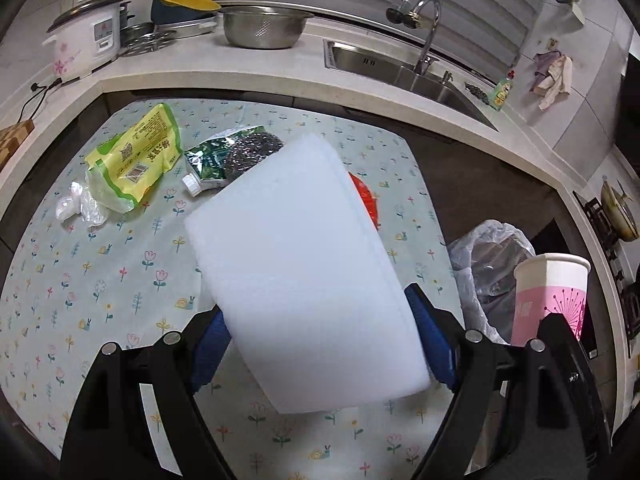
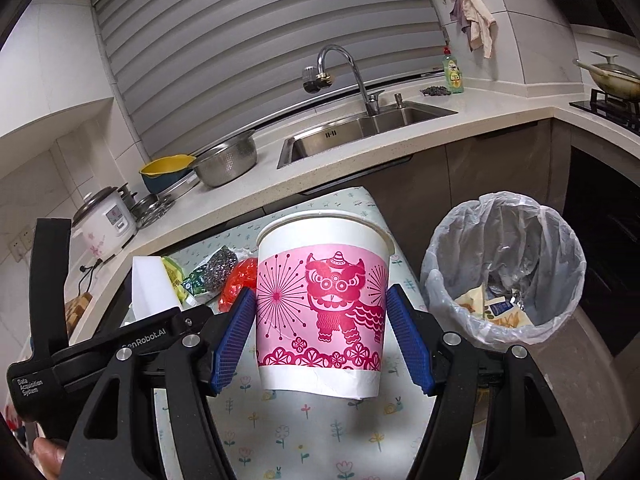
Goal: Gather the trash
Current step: 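Carry sponge and pink cup over the bin and open both tools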
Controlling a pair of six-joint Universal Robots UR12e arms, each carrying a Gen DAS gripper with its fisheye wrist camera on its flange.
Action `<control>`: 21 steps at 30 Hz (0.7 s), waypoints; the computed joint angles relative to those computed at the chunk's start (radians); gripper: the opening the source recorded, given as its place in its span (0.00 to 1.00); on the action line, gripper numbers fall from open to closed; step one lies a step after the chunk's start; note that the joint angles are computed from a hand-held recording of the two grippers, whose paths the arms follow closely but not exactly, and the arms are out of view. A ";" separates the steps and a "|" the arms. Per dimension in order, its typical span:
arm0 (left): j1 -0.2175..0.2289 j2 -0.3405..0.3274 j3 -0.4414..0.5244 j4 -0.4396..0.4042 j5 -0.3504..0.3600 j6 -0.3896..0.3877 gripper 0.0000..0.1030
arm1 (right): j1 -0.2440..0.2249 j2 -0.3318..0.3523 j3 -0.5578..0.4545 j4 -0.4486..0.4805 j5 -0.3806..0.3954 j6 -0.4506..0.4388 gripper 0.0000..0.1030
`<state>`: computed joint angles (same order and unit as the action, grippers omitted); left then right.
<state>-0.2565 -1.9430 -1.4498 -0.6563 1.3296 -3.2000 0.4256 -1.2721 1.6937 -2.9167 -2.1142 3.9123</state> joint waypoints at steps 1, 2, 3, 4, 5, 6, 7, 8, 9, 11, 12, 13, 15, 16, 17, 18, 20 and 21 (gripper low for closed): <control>-0.005 0.003 -0.003 0.001 -0.001 0.007 0.76 | -0.001 -0.007 0.009 -0.002 -0.006 0.004 0.63; -0.011 0.007 -0.006 0.003 -0.002 0.016 0.76 | -0.002 -0.016 0.020 -0.004 -0.014 0.009 0.63; -0.016 0.009 -0.009 0.005 -0.003 0.024 0.76 | -0.003 -0.023 0.029 -0.005 -0.020 0.012 0.63; -0.021 0.012 -0.012 0.007 -0.004 0.033 0.77 | -0.005 -0.032 0.040 -0.005 -0.027 0.015 0.63; -0.027 0.014 -0.013 0.004 -0.008 0.045 0.77 | -0.007 -0.040 0.050 -0.003 -0.034 0.017 0.63; -0.033 0.014 -0.013 0.001 -0.012 0.056 0.77 | -0.008 -0.047 0.058 0.001 -0.041 0.019 0.63; -0.040 0.015 -0.014 0.001 -0.014 0.071 0.77 | -0.010 -0.055 0.068 0.005 -0.047 0.022 0.63; -0.047 0.015 -0.014 0.002 -0.015 0.087 0.77 | -0.013 -0.065 0.079 0.010 -0.054 0.025 0.63; -0.055 0.015 -0.014 0.003 -0.017 0.105 0.77 | -0.016 -0.073 0.089 0.016 -0.060 0.029 0.63; -0.073 0.013 -0.012 0.008 -0.016 0.141 0.77 | -0.022 -0.086 0.106 0.025 -0.073 0.037 0.63; -0.082 0.011 -0.010 0.009 -0.015 0.159 0.77 | -0.026 -0.094 0.115 0.029 -0.077 0.042 0.63; -0.091 0.008 -0.007 0.009 -0.015 0.174 0.77 | -0.030 -0.100 0.124 0.033 -0.083 0.047 0.63; -0.111 0.000 0.002 0.012 -0.015 0.207 0.77 | -0.040 -0.114 0.143 0.040 -0.093 0.056 0.63; -0.121 -0.005 0.008 0.013 -0.014 0.224 0.77 | -0.046 -0.119 0.150 0.044 -0.097 0.060 0.63; -0.132 -0.012 0.015 0.017 -0.009 0.241 0.77 | -0.052 -0.125 0.159 0.048 -0.102 0.066 0.63; -0.140 -0.020 0.024 0.020 -0.007 0.255 0.77 | -0.060 -0.133 0.170 0.053 -0.104 0.073 0.63; -0.154 -0.039 0.048 0.012 -0.021 0.291 0.77 | -0.077 -0.145 0.187 0.062 -0.102 0.085 0.63; -0.160 -0.049 0.058 0.011 -0.027 0.307 0.77 | -0.087 -0.150 0.195 0.068 -0.102 0.090 0.63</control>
